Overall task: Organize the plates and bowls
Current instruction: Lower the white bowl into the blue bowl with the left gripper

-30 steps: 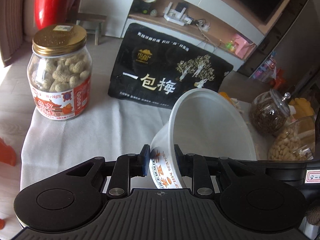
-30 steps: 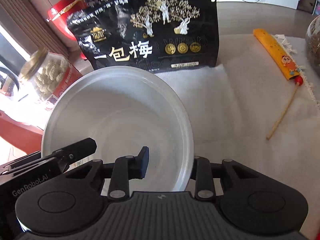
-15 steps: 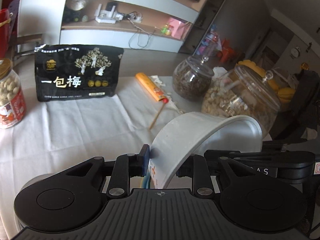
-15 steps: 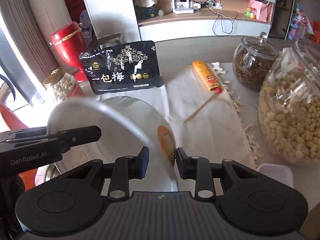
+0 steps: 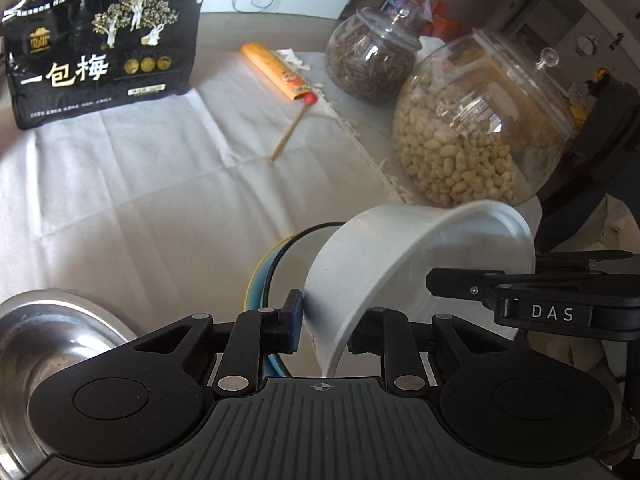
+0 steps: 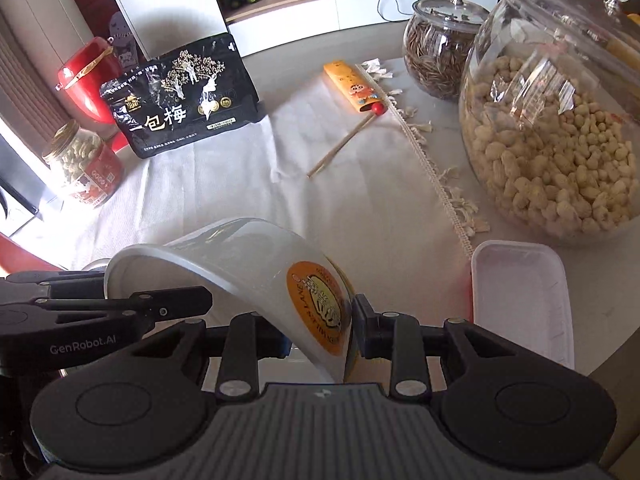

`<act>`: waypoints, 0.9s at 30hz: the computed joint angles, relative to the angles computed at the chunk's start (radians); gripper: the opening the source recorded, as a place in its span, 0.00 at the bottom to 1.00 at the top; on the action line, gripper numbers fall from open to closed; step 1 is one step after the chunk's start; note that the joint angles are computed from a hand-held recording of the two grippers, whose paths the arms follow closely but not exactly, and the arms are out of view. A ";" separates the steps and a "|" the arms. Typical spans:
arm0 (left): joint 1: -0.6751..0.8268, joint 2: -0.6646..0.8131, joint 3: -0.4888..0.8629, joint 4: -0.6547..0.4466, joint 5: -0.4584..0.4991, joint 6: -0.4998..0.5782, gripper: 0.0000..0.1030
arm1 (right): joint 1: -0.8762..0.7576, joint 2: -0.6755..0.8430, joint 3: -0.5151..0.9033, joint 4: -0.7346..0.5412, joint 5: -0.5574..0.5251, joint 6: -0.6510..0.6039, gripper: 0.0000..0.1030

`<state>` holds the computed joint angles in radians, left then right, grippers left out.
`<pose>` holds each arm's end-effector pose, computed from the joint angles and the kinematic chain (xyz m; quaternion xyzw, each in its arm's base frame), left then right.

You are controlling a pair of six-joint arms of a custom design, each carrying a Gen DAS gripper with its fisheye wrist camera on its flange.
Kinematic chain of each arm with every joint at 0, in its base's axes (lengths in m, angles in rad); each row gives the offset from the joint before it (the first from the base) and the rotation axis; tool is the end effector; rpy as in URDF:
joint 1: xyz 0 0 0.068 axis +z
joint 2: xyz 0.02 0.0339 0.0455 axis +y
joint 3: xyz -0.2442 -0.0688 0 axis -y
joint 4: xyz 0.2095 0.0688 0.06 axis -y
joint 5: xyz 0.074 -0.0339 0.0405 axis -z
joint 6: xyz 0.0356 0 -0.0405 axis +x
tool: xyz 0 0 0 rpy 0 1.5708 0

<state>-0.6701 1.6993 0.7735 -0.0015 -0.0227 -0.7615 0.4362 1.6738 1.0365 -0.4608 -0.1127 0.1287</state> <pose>0.2285 -0.1801 0.1367 -0.0469 0.9475 -0.1994 0.2457 0.2693 0.1299 0.1826 -0.1617 0.9572 0.1177 0.2093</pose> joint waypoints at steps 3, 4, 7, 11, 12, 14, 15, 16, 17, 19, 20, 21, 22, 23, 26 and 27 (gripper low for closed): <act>0.032 0.026 -0.006 0.011 0.027 -0.004 0.19 | 0.020 0.036 -0.003 0.039 0.037 -0.002 0.28; 0.042 0.017 -0.018 0.022 0.038 -0.006 0.19 | 0.027 0.042 -0.005 0.049 0.051 -0.003 0.28; 0.049 -0.019 -0.035 0.026 0.031 0.013 0.23 | 0.028 0.056 0.003 0.059 0.058 -0.010 0.28; 0.038 -0.079 -0.038 -0.016 -0.005 0.029 0.22 | 0.023 0.066 0.011 0.053 0.052 -0.010 0.28; 0.041 -0.092 -0.044 -0.014 -0.002 0.028 0.22 | 0.021 0.068 0.011 0.054 0.052 -0.010 0.28; 0.042 -0.120 -0.055 -0.019 -0.011 0.027 0.22 | 0.017 0.072 0.007 0.059 0.055 -0.005 0.28; 0.043 -0.130 -0.059 -0.021 -0.015 0.028 0.22 | 0.016 0.073 0.006 0.060 0.057 -0.003 0.28; 0.044 -0.137 -0.062 -0.022 -0.017 0.029 0.22 | 0.015 0.073 0.004 0.061 0.059 -0.002 0.28; 0.046 -0.140 -0.064 -0.022 -0.018 0.031 0.22 | 0.014 0.071 0.003 0.063 0.060 -0.002 0.28; 0.045 -0.125 -0.055 -0.028 -0.032 0.030 0.22 | 0.015 0.063 0.000 0.064 0.058 -0.003 0.28; 0.040 -0.111 -0.044 -0.038 -0.048 0.029 0.22 | 0.017 0.057 -0.003 0.065 0.057 -0.004 0.28; 0.033 -0.094 -0.029 -0.054 -0.071 0.029 0.22 | 0.020 0.049 -0.007 0.069 0.057 -0.007 0.28; 0.025 -0.077 -0.014 -0.070 -0.093 0.031 0.22 | 0.025 0.042 -0.011 0.073 0.058 -0.011 0.28; 0.019 -0.062 0.000 -0.082 -0.110 0.035 0.22 | 0.030 0.036 -0.016 0.077 0.061 -0.015 0.28; 0.015 -0.028 0.020 -0.096 -0.120 0.045 0.22 | 0.042 0.036 -0.025 0.090 0.081 -0.023 0.28; 0.014 -0.018 0.026 -0.098 -0.121 0.047 0.22 | 0.042 0.040 -0.027 0.094 0.084 -0.022 0.28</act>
